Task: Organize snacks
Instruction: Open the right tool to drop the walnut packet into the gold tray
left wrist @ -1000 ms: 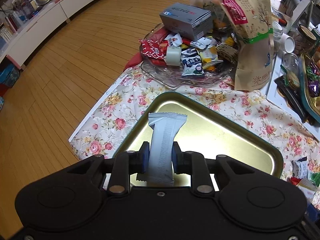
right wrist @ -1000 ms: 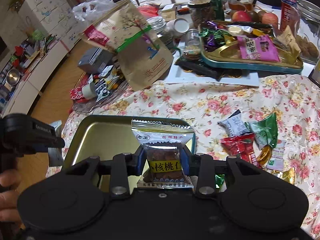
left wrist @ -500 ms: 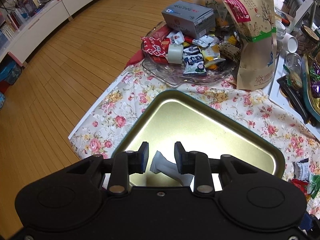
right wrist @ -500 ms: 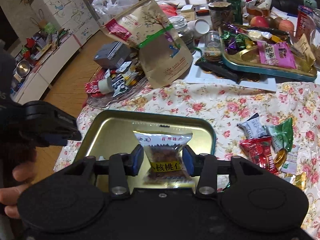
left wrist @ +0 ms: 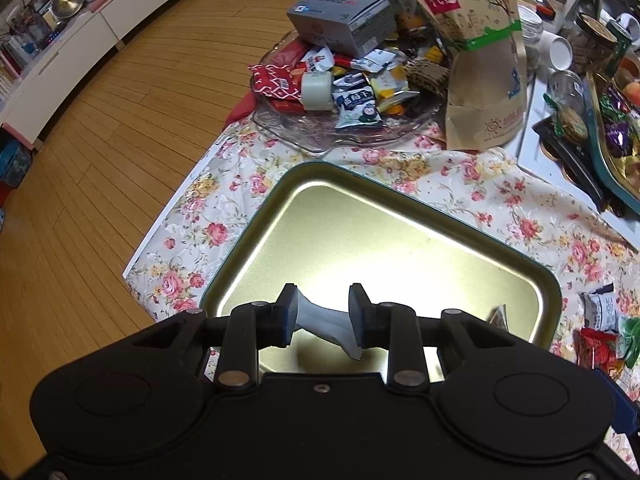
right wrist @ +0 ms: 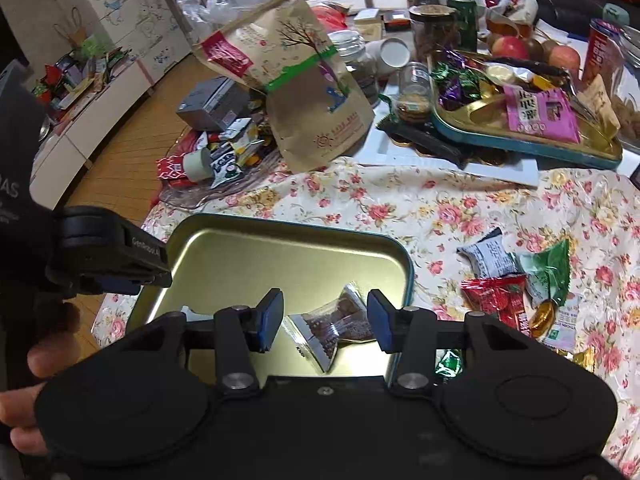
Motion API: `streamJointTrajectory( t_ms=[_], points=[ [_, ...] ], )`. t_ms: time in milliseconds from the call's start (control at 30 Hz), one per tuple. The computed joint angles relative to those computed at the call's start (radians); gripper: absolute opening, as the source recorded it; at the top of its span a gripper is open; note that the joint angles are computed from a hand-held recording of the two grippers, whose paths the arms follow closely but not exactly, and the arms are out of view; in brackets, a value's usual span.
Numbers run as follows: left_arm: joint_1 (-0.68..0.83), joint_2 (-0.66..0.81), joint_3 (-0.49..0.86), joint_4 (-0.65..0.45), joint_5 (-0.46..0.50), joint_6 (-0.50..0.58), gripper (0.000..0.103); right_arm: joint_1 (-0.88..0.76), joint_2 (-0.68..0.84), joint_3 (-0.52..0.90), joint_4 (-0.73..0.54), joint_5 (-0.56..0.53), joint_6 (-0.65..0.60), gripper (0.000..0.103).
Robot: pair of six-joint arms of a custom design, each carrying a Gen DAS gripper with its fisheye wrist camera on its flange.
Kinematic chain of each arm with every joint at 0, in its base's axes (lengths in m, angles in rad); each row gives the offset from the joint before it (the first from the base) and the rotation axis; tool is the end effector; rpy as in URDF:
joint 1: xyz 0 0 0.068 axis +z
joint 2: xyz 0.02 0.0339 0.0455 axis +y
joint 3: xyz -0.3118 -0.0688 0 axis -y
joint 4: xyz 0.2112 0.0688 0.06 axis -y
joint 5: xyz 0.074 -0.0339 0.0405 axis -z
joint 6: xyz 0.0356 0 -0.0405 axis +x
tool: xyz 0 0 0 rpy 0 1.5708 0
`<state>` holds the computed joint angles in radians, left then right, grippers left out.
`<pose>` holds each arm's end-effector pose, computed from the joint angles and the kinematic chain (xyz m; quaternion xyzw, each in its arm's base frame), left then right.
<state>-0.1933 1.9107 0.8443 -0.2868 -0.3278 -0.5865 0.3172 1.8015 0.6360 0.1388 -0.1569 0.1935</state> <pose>0.2984 -0.0467 0.1464 -0.2090 0.9584 0.1093 0.1607 0.2702 0.0946 0.1532 -0.0804 0.9571 0.1407 0.2401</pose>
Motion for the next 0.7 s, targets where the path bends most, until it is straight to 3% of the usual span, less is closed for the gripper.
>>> streamJointTrajectory(
  t_ms=[367, 700],
  points=[
    [-0.088, 0.027, 0.042, -0.028, 0.037, -0.008, 0.039, -0.055, 0.015, 0.003, -0.025, 0.035, -0.027, 0.049],
    [-0.166, 0.062, 0.091, -0.058, 0.074, -0.01, 0.039, -0.204, 0.023, 0.016, -0.063, 0.031, -0.07, 0.049]
  ],
)
